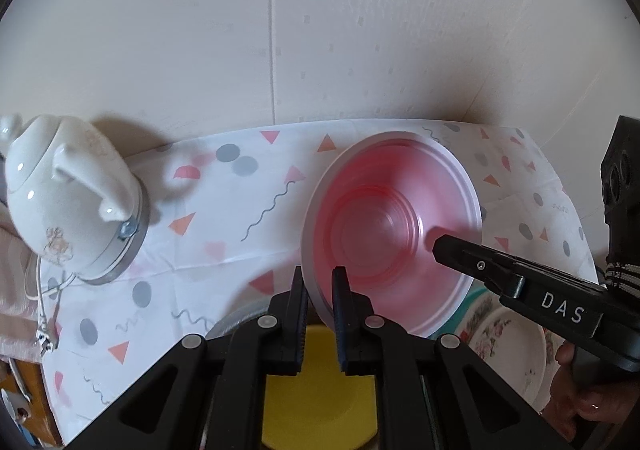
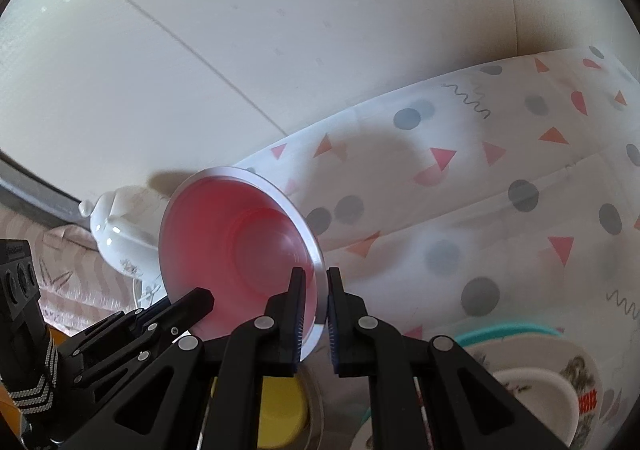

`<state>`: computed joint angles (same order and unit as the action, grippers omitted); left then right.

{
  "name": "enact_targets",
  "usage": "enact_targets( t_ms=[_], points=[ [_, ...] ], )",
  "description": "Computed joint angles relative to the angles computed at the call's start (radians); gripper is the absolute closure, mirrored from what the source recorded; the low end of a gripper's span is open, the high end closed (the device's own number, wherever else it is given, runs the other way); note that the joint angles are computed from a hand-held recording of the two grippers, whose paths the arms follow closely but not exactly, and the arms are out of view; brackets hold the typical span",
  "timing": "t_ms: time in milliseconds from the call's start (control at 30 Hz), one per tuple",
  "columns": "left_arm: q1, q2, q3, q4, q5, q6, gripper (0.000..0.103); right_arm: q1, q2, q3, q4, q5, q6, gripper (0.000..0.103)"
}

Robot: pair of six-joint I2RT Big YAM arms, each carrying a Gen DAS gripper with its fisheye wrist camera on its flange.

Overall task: Organize plates and bowls
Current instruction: 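Carry the red-and-pink bowl with the right tool and lower it into the yellow bowl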

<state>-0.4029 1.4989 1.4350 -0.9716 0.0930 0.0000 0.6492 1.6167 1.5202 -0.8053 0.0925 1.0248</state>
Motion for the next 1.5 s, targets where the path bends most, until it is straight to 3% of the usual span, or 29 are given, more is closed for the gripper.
enact_targets(
  t_ms=[333,700,1500],
  points=[
    [0.04,-0.098,-0.1,0.009,0.04,0.021,0.091,0.072,-0.004,0.008,-0.023,0.055,0.045,0.093],
    [0.104,-0.157,-0.175,-0.019,0.086,0.06,0.091,0.134,0.011,0.033,-0.045,0.06,0.097,0.093],
    [0.125,-0.092,-0.217,-0.078,0.043,0.109,0.089,0.14,0.097,0.096,-0.151,-0.048,0.143,0.089]
  ],
)
